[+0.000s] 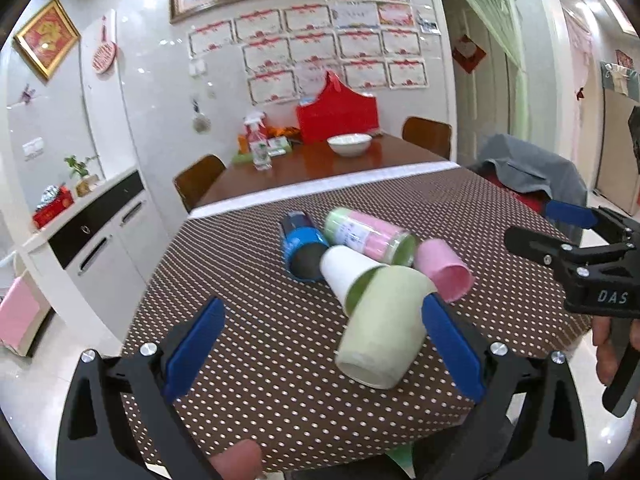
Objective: Flip cup upside down
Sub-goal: 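Lift the pale green cup with the left tool toward the right tool, then close the right tool on the pale green cup while the left tool releases it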
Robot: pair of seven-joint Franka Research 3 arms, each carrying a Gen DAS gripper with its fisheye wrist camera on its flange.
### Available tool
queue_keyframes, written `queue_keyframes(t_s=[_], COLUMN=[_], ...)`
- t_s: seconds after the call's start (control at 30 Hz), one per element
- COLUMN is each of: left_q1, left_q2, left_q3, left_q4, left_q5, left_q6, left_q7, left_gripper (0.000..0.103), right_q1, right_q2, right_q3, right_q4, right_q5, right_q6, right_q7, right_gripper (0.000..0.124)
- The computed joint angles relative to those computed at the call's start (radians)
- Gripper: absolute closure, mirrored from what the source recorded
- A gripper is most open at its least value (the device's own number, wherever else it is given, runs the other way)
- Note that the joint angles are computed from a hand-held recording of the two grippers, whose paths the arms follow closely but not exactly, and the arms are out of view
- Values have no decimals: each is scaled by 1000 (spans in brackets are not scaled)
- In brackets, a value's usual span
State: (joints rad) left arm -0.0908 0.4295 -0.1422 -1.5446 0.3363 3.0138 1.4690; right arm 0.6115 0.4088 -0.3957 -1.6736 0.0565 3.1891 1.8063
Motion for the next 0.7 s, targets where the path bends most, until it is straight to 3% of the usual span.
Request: queue_keyframes(t_s=[0.1, 0.17, 0.2, 0.3, 0.37, 0.43, 0.57, 0.7], left_q1=[-27, -36, -40, -55, -66, -62, -36, -28], left_q2=[-10, -18, -21, -29, -34, -36, -38, -30], left_q3=[49, 69, 77, 109, 130, 131, 104, 95], left_q4=[-18, -31, -37, -53, -63, -70, -80, -74], left_q5=[28, 41, 50, 82, 103, 110, 114, 122], left_q6=[39, 51, 57, 76, 89, 91, 80, 45], left_q7=[-56, -91, -106, -154, -189, -213, -210, -198], left_gripper=[6, 6, 6, 6, 6, 6, 6, 6], right_q1=[-169, -217, -218, -342, -391, -476, -546, -591], right_q2=[3, 14, 19, 30, 45, 63, 100, 166], right_q3=[210, 270, 273, 427, 488, 601, 699, 780], right_q4=[6, 8, 21, 75, 112, 142, 204, 322], right_q5=[2, -22, -34, -55, -38, 10, 40, 93], right_q6=[97, 151, 139, 37, -31, -85, -168, -328], right_q7=[-132, -201, -235, -336, -399, -537, -685, -872], right_gripper=[27, 27, 27, 27, 27, 27, 27, 27])
